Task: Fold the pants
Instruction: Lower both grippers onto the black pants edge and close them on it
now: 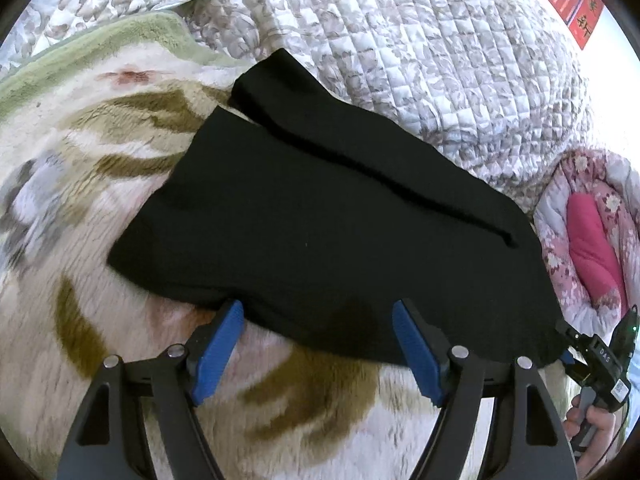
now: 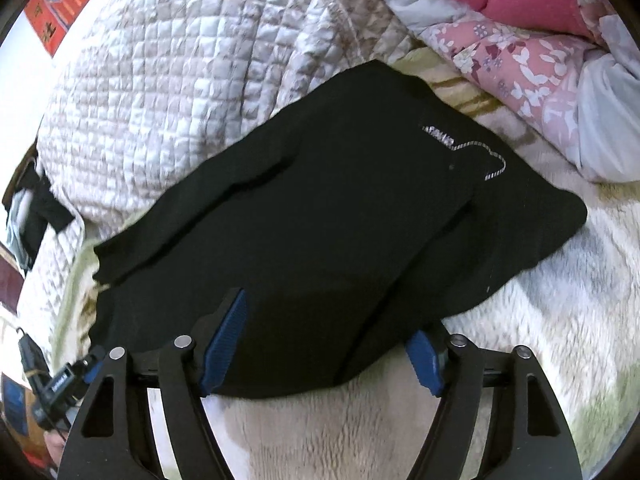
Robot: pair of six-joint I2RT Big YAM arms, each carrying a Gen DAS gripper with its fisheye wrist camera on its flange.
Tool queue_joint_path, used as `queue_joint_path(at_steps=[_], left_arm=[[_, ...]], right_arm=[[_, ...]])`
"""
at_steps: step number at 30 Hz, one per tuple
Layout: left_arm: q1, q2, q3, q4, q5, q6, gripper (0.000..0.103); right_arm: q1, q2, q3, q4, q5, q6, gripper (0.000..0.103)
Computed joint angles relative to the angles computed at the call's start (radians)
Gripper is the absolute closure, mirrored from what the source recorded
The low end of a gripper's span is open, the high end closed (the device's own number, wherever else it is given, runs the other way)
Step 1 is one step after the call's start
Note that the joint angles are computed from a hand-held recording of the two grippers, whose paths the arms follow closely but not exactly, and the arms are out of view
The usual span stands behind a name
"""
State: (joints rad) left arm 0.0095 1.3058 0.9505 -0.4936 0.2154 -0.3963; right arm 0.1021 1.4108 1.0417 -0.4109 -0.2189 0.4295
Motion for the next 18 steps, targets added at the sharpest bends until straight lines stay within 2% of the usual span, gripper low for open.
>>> queue_joint_path(at_steps=[3,5,6,7,8,10,11,12,13,18], left_arm=[[-0.002,0.009,0.002,0.021,-0.018,0.005,0.027],[-0.007,0.018,0.010,0.024,-0.048,0.015,0.035],[-0.008,0.025,0.016,0.024,-0.064,0.019,0.043],[-0.006,0.034,0.024,0.020,-0.073,0.017,0.051],[-0.001,0.043,0.030,0.021,-0.072,0.010,0.054],[0.004,0.053,0.038,0.025,-0.084,0.005,0.072],[0.004,0.057,0.036,0.044,-0.098,0.004,0.078],[0.006,0.062,0.041,0.042,-0.109,0.004,0.089],[0.010,0.064,0.044,0.040,-0.110,0.002,0.094],[0.011,0.007,0.026,0.027,-0.141,0.008,0.097]], right_arm=[[-0.013,0.011,0.011,0.013,0.009,0.020,0.045],[-0.024,0.020,0.015,0.023,0.006,0.037,0.053],[-0.030,0.026,0.019,0.028,0.012,0.046,0.060],[-0.033,0.032,0.023,0.031,0.017,0.054,0.063],[-0.040,0.039,0.029,0.038,0.020,0.067,0.069],[-0.050,0.049,0.038,0.043,0.028,0.077,0.081],[-0.057,0.055,0.042,0.045,0.030,0.086,0.089],[-0.063,0.057,0.042,0.050,0.017,0.099,0.091],[-0.068,0.055,0.038,0.055,0.005,0.110,0.093],[-0.069,-0.020,-0.002,0.059,-0.012,0.116,0.097]])
